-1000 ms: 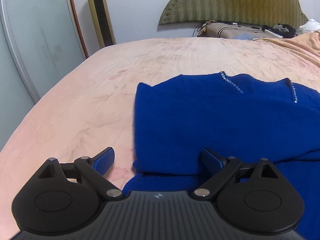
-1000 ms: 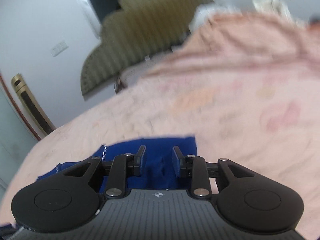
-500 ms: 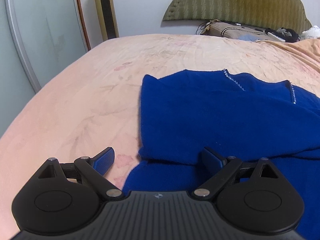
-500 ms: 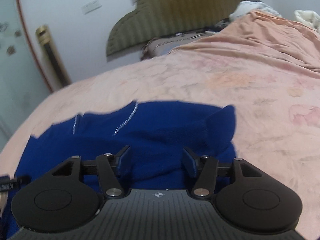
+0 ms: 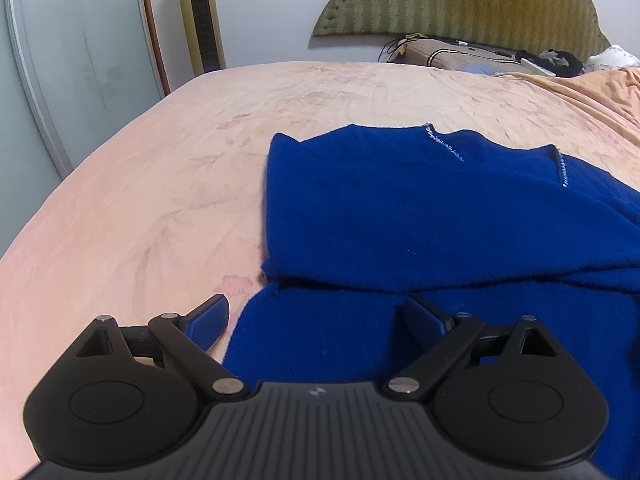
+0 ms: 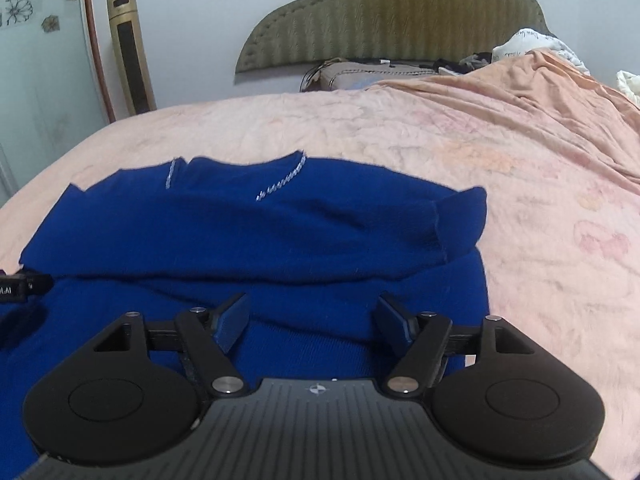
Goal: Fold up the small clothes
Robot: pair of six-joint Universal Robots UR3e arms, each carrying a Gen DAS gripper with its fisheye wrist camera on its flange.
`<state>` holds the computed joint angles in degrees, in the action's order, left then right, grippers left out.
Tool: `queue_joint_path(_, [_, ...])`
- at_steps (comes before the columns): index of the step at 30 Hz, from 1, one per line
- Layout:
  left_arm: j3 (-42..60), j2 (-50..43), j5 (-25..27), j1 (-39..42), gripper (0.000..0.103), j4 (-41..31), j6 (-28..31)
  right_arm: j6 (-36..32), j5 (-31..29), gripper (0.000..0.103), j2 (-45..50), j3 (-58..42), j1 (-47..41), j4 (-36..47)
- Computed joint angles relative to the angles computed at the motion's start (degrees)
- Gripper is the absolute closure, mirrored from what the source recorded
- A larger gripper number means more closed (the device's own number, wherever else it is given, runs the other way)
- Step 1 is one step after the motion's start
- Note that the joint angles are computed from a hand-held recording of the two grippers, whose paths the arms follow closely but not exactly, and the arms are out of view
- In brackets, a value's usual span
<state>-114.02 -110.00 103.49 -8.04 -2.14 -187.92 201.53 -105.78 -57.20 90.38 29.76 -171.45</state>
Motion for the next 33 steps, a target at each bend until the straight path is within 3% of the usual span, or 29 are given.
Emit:
queue_joint_path(16, [-8.9, 5.5, -1.3, -3.6, 0.008, 2.8, -1.7, 1.3, -2.8, 0.016, -3.4, 7.4, 4.3, -2.8])
queue_joint_path(23, [-9.0, 3.8, 1.1, -5.5, 0.008, 5.1, -2.3, 0.9, -5.1, 0.001, -1.8, 6.3, 6.0, -2.1])
queue_joint_path(33, [-11.6, 0.3, 4.5, -7.4, 0.002, 13.9, -3.5, 1.0, -6.9, 0.000, -0.1, 4.5, 7.1, -1.1])
